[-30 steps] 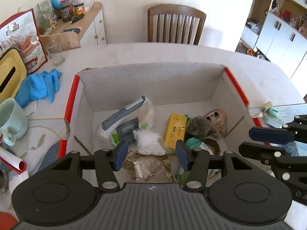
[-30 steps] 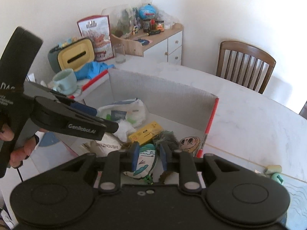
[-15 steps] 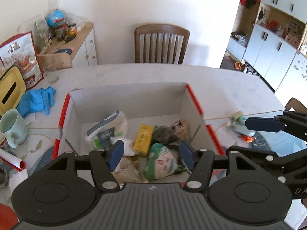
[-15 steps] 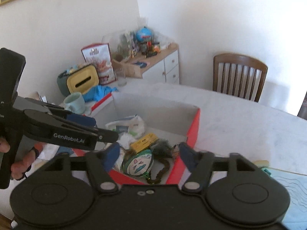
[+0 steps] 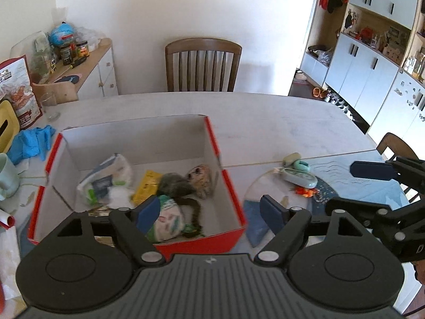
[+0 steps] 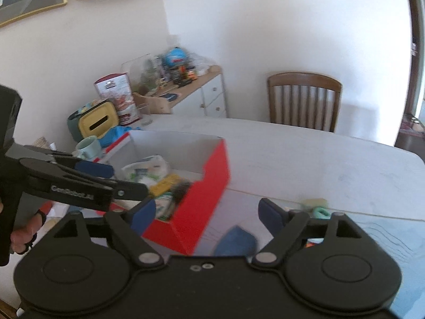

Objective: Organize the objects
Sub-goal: 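Withdraw both tools from the box back toward the remaining items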

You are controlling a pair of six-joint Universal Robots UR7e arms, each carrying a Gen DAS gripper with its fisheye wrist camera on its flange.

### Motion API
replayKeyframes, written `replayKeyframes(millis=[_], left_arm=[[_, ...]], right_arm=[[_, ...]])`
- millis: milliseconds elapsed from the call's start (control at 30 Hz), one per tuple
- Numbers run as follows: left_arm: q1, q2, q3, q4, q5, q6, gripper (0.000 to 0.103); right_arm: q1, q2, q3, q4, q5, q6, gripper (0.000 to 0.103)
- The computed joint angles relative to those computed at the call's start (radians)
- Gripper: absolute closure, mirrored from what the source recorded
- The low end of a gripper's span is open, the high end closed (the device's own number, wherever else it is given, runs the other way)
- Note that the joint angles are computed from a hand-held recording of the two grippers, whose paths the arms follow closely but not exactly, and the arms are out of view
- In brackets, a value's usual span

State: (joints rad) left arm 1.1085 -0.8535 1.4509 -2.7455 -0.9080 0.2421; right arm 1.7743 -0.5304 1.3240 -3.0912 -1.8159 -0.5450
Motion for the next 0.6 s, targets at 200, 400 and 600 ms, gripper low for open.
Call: replayKeyframes(millis=[200,400,600], left_arm=[[-0.021,0.041,0.004,-0.020,0.000,-0.023,0.016],[-0.036,0.088,0.002,-0.074,-0.029,-0.003,0.002],[-0.046,0.163,-0.037,-0.101,-0.040,-0.007,0.001]], right_arm=[[-0.049,-0.067,0.083,-0.048,0.005,-0.001,0.004],[-0.100,-0.118,0.128,-0.074,0.024,-0.013,0.001],[-0.145,-0.138,0.113,-0.042,0.013,-0.040,0.001]])
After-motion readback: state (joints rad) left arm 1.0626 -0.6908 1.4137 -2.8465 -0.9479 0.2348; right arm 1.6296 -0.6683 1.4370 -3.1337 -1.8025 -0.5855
